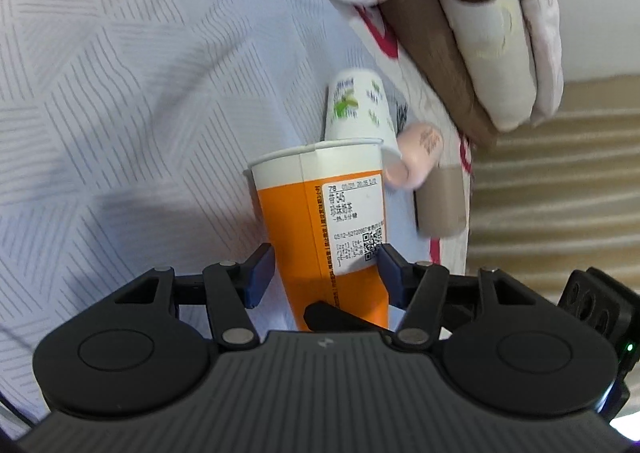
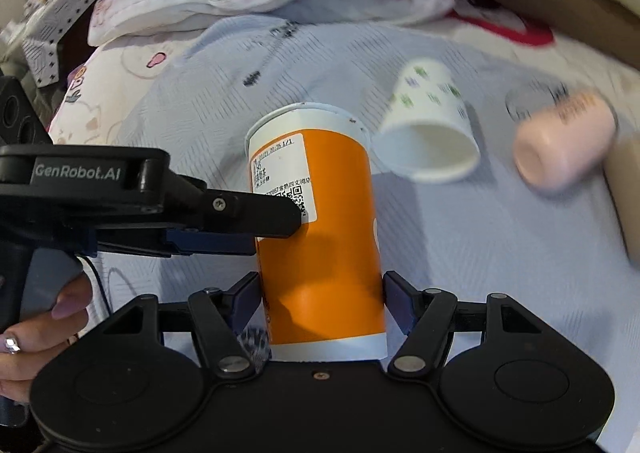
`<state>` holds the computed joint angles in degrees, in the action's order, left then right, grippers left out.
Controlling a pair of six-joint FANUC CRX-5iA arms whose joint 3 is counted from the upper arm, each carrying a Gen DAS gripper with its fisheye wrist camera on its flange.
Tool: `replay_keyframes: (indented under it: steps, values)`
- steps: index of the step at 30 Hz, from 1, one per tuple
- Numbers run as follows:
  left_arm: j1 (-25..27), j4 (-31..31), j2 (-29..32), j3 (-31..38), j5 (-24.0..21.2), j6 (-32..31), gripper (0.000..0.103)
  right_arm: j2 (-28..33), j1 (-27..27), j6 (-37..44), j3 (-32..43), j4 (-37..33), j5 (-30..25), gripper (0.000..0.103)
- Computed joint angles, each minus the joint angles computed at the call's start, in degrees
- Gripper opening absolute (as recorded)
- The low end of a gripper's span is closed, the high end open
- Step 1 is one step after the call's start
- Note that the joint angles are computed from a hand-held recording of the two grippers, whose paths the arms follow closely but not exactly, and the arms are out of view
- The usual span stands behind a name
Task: Flip cup upright
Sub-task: 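Rotate the held orange cup upright with the right gripper, rim up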
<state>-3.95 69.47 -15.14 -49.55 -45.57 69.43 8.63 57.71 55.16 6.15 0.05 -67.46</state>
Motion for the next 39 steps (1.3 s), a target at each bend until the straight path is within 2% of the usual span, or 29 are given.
replay_keyframes:
  steps: [3, 6, 10, 18, 21, 22, 27, 30, 34, 39]
  values:
    - [0.4, -4.4, 1.0, 2.1, -2.6, 0.8, 0.066, -0.4, -1.2, -1.3, 0.2, -2.9, -1.8, 0.071]
    - [-0.2, -6.4, 1.3, 3.0, -2.1, 1.0, 0.075, 0.0, -2.9, -2.1, 2.1, -6.7, -4.4, 0.071]
    - [-0.7, -9.4, 2.5, 4.5, -1.9, 2.3, 0.076, 1.2, -3.6, 0.5, 4.1, -8.1, -7.2, 0.070]
    - [-2.5, -6.8, 2.4, 3.3, 0.9, -0.7, 0.076, 1.5, -3.8, 2.6, 4.0, -9.1, -7.1, 0.069]
    - [-4.2, -4.1, 2.0, 2.3, 3.2, -3.3, 0.069, 1.3, -3.2, 3.5, 3.3, -8.1, -6.6, 0.069]
    - [-4.9, -2.0, 1.5, 1.5, 4.3, -6.0, 0.063, 0.9, -3.2, 3.2, 2.8, -8.0, -6.0, 0.069]
    - [-5.0, -5.7, -0.6, 2.1, 5.6, -6.4, 0.061, -1.8, -1.6, 3.2, -1.3, -5.3, -1.4, 0.068]
    - [-5.7, -10.1, -3.2, 3.0, 7.5, -6.4, 0.061, -4.4, -0.1, 2.3, -4.8, -2.8, 2.2, 0.068]
    - [-6.9, -14.8, -5.8, 3.9, 10.0, -5.8, 0.060, -7.7, 3.5, -0.6, -10.8, 4.8, 8.7, 0.068]
    - [-9.0, -14.4, -7.6, 3.2, 13.7, -9.5, 0.059, -11.8, 7.2, -7.7, -19.7, 17.3, 16.5, 0.068]
